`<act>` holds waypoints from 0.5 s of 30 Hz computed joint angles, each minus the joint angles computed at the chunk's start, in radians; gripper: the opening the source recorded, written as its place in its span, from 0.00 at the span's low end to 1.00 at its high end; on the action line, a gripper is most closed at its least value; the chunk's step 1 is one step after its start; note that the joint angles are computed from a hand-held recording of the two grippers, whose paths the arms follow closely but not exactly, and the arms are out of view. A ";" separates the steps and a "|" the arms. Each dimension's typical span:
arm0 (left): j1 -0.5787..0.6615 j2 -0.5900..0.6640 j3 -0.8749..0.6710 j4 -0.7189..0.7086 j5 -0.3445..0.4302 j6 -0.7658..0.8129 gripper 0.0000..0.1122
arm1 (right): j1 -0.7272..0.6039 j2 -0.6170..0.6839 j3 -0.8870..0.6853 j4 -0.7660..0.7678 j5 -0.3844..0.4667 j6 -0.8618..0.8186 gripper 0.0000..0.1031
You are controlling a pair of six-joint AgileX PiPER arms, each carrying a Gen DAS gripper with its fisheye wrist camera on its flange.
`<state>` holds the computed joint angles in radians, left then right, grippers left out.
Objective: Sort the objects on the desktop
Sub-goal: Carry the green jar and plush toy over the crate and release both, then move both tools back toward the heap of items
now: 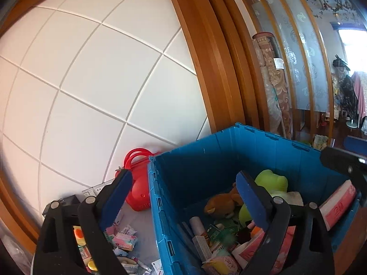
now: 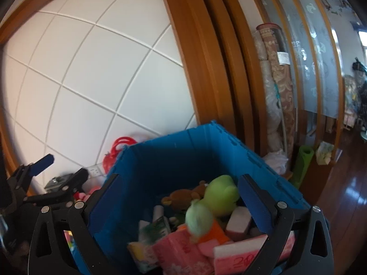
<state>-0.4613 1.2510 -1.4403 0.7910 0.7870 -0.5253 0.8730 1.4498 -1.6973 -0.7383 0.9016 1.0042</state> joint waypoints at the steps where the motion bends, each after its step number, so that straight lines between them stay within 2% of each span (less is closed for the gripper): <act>1: 0.001 0.000 -0.002 -0.002 0.001 0.002 0.83 | 0.008 -0.005 0.008 -0.007 -0.002 0.010 0.99; 5: -0.007 -0.036 0.035 0.011 0.002 -0.019 0.83 | 0.040 -0.037 0.060 -0.018 -0.027 0.036 0.99; 10: -0.019 -0.057 0.062 0.026 0.010 -0.040 0.83 | 0.134 -0.037 0.078 -0.105 0.024 0.081 0.99; 15: -0.025 -0.097 0.103 0.047 0.026 -0.077 0.83 | 0.184 -0.063 0.127 -0.151 0.026 0.140 0.99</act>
<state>-0.4859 1.1537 -1.3374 0.8377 0.8128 -0.6022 1.0571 1.3867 -1.5699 -0.8888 0.9273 1.1441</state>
